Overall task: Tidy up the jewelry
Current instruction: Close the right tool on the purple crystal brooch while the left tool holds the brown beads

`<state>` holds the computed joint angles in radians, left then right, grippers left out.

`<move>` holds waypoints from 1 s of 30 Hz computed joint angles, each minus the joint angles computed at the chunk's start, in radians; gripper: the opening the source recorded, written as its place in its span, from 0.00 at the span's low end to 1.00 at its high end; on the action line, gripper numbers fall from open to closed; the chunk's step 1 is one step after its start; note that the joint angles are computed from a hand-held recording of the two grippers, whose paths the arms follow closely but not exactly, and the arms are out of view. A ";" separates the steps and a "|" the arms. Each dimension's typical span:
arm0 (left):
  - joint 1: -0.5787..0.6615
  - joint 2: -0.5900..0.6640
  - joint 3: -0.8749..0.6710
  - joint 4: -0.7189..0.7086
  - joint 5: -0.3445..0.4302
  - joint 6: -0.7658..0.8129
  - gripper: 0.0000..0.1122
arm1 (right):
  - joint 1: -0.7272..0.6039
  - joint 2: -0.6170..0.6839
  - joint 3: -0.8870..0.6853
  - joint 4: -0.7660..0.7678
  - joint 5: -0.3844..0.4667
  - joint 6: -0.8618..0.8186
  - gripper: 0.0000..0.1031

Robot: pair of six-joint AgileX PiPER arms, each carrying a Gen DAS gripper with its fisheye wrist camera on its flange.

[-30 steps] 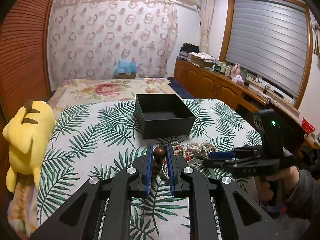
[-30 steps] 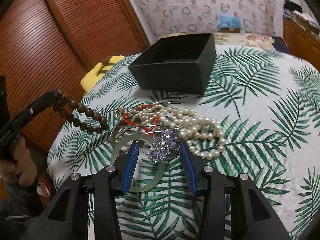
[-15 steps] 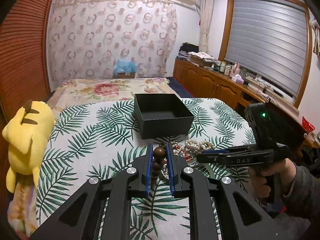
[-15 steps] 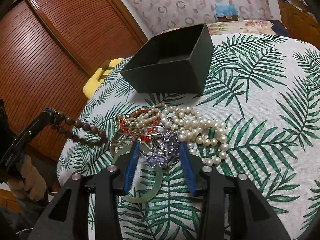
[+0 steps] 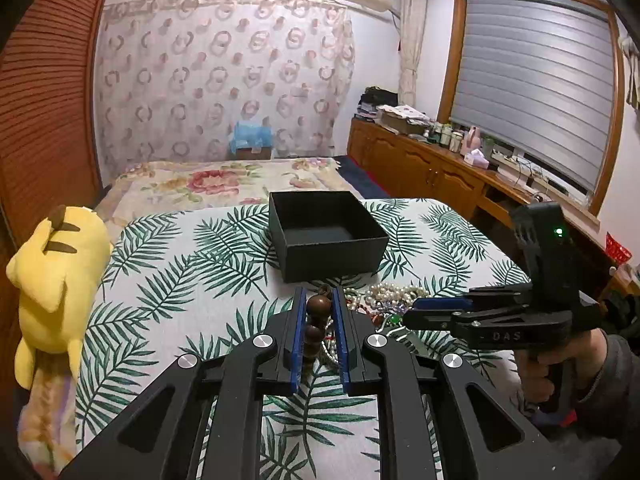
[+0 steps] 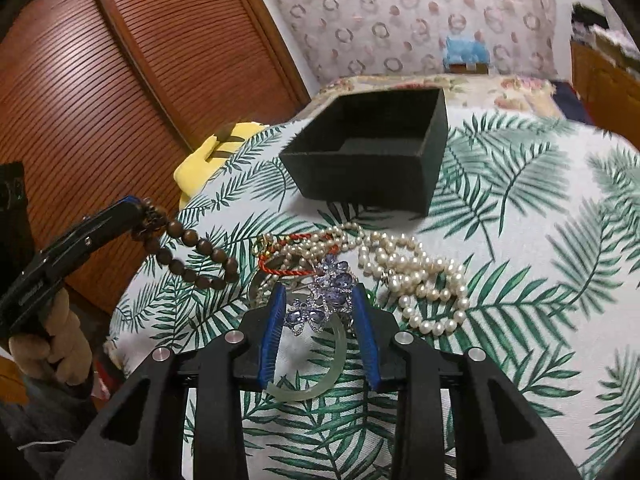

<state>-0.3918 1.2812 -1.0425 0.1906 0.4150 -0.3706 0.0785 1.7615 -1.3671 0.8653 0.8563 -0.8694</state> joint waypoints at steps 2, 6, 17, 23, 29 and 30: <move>0.000 0.002 -0.005 0.001 0.002 0.000 0.11 | 0.001 -0.003 -0.002 -0.007 -0.005 0.000 0.35; 0.002 0.004 -0.011 -0.007 0.005 0.009 0.11 | 0.016 -0.008 -0.004 -0.049 -0.041 0.018 0.26; -0.019 -0.003 -0.030 0.031 0.028 -0.024 0.11 | 0.025 0.033 -0.040 -0.086 -0.045 0.044 0.06; -0.015 -0.001 -0.029 0.019 0.026 -0.010 0.11 | 0.030 0.032 -0.030 -0.101 -0.086 0.058 0.07; -0.012 0.002 -0.028 0.009 0.022 0.003 0.11 | 0.023 0.085 -0.090 -0.097 -0.027 0.093 0.26; -0.013 0.002 -0.029 0.013 0.023 -0.001 0.11 | 0.023 0.092 -0.100 -0.097 -0.017 0.101 0.28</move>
